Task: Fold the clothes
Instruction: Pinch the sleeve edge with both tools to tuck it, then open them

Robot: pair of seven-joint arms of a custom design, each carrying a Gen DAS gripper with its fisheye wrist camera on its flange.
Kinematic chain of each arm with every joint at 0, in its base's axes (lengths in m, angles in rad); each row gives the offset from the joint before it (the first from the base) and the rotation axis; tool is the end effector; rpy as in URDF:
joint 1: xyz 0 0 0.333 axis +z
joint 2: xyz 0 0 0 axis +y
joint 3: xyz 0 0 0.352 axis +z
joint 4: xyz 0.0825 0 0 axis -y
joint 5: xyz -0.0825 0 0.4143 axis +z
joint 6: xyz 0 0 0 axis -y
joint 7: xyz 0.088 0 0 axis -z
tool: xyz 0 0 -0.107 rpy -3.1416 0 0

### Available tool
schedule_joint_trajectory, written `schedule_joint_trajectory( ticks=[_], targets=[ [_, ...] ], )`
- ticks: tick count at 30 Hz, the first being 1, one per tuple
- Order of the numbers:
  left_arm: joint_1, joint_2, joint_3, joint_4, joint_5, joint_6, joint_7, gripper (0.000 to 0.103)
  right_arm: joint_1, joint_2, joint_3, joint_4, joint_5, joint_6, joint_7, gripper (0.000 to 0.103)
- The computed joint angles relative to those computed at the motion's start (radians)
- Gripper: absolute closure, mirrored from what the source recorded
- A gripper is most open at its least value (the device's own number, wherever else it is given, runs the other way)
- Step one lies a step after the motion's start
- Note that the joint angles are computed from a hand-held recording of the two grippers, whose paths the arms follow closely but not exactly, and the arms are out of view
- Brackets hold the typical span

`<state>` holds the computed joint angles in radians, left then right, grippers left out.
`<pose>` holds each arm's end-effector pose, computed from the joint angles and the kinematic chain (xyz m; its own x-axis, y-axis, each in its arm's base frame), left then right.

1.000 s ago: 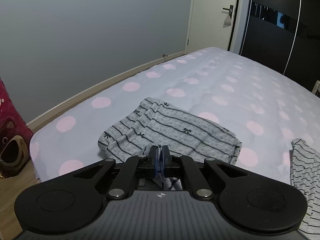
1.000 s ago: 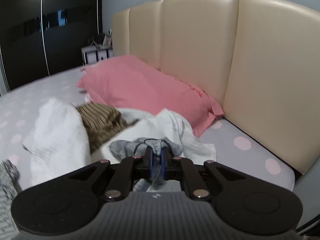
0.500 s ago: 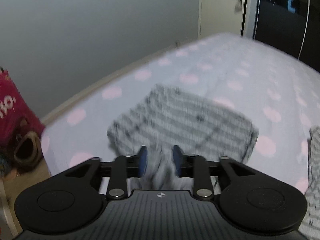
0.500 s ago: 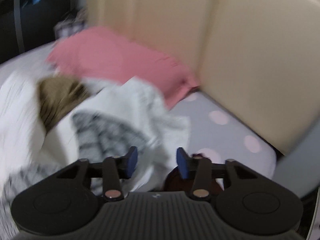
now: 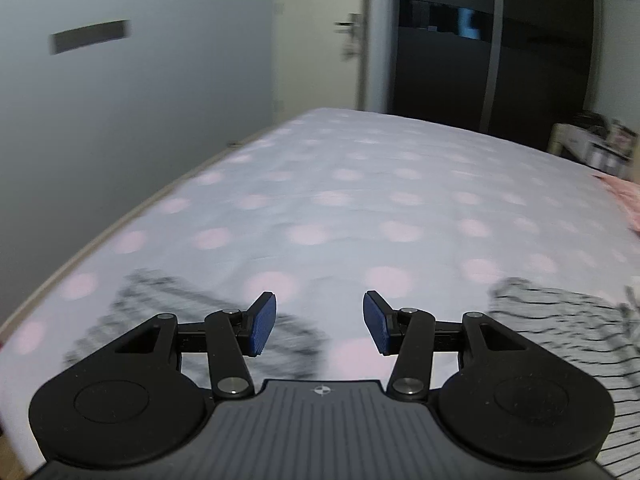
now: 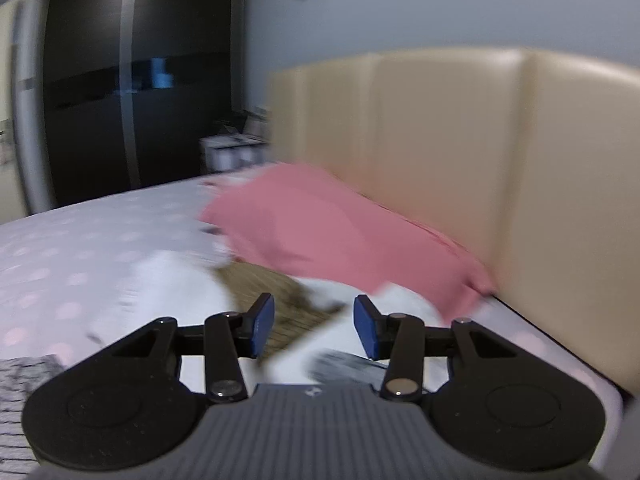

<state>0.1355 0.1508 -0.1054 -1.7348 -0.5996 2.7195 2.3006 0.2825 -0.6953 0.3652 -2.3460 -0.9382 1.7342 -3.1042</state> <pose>0.6890 0.0465 0.6062 -0.2548 -0.9667 0.0220 -0.5845 0.1359 -0.7999 0.3113 0.1946 0.6401 -0.7790 -0.6269 0.0113 -0.2589 0.3053 -0.9164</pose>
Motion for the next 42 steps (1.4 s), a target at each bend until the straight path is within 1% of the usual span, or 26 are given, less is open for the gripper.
schedule_joint_trajectory(
  ticks=[2,5,7,11,15,17,18,20,21,24,26,28,30,31,32,33,34,35,38,40,41,42],
  targets=[
    [-0.010,0.024,-0.022,0.025,-0.024,-0.035,0.022,0.051,0.002,0.059,-0.011,0.030,-0.049,0.080,-0.023,0.055],
    [-0.035,0.075,-0.042,0.071,-0.010,-0.082,0.023,0.051,0.007,0.151,-0.048,0.068,-0.090,0.229,-0.053,0.055],
    [-0.056,0.114,-0.052,0.106,0.012,-0.103,0.001,0.051,0.004,0.222,-0.075,0.099,-0.105,0.331,-0.077,0.055],
    [-0.091,0.218,-0.074,0.211,0.047,-0.166,-0.077,0.051,-0.006,0.388,-0.130,0.183,-0.092,0.504,-0.118,0.059],
    [-0.101,0.330,-0.123,0.314,0.021,-0.199,-0.095,0.050,-0.014,0.550,-0.199,0.256,-0.056,0.713,-0.154,0.060],
    [-0.116,0.392,-0.126,0.375,0.047,-0.240,-0.117,0.050,-0.018,0.624,-0.227,0.289,-0.048,0.799,-0.162,0.060],
    [-0.130,0.415,-0.120,0.397,0.076,-0.245,-0.126,0.050,-0.016,0.661,-0.237,0.311,-0.035,0.834,-0.161,0.060],
    [-0.140,0.456,-0.129,0.432,0.093,-0.232,-0.124,0.050,-0.011,0.731,-0.262,0.353,-0.003,0.898,-0.165,0.060],
    [-0.145,0.478,-0.133,0.452,0.100,-0.230,-0.127,0.050,-0.006,0.762,-0.272,0.374,0.013,0.922,-0.177,0.060],
    [-0.149,0.552,-0.149,0.543,0.097,-0.264,-0.176,0.050,0.015,0.849,-0.303,0.440,0.059,0.975,-0.222,0.060],
    [-0.161,0.585,-0.149,0.579,0.111,-0.260,-0.201,0.050,0.028,0.903,-0.324,0.484,0.091,0.998,-0.255,0.059],
    [-0.173,0.615,-0.138,0.614,0.131,-0.276,-0.257,0.050,0.040,0.953,-0.345,0.521,0.128,1.018,-0.267,0.059],
    [-0.178,0.650,-0.135,0.657,0.146,-0.317,-0.310,0.060,0.047,0.993,-0.358,0.549,0.183,1.023,-0.293,0.059],
    [-0.178,0.650,-0.140,0.644,0.148,-0.300,-0.312,0.066,0.050,1.011,-0.361,0.563,0.214,1.021,-0.311,0.060],
    [-0.177,0.649,-0.145,0.632,0.149,-0.283,-0.310,0.074,0.056,1.028,-0.368,0.573,0.235,1.021,-0.321,0.068],
    [-0.172,0.644,-0.157,0.621,0.147,-0.268,-0.291,0.081,0.060,1.042,-0.374,0.579,0.255,1.025,-0.329,0.080],
    [-0.168,0.640,-0.167,0.610,0.144,-0.253,-0.271,0.092,0.066,1.042,-0.383,0.573,0.265,1.037,-0.329,0.090],
    [-0.165,0.634,-0.174,0.598,0.141,-0.235,-0.252,0.094,0.076,1.034,-0.398,0.563,0.260,1.050,-0.319,0.090],
    [-0.171,0.595,-0.172,0.544,0.150,-0.140,-0.210,0.096,0.105,0.998,-0.442,0.535,0.204,1.072,-0.273,0.093],
    [-0.161,0.574,-0.179,0.519,0.129,-0.068,-0.203,0.096,0.138,0.956,-0.488,0.509,0.087,1.075,-0.158,0.093],
    [-0.154,0.565,-0.184,0.509,0.116,-0.030,-0.200,0.096,0.152,0.933,-0.509,0.498,0.004,1.066,-0.072,0.094],
    [-0.145,0.557,-0.190,0.501,0.106,0.007,-0.190,0.096,0.165,0.911,-0.523,0.489,-0.074,1.038,0.007,0.094]
  ],
)
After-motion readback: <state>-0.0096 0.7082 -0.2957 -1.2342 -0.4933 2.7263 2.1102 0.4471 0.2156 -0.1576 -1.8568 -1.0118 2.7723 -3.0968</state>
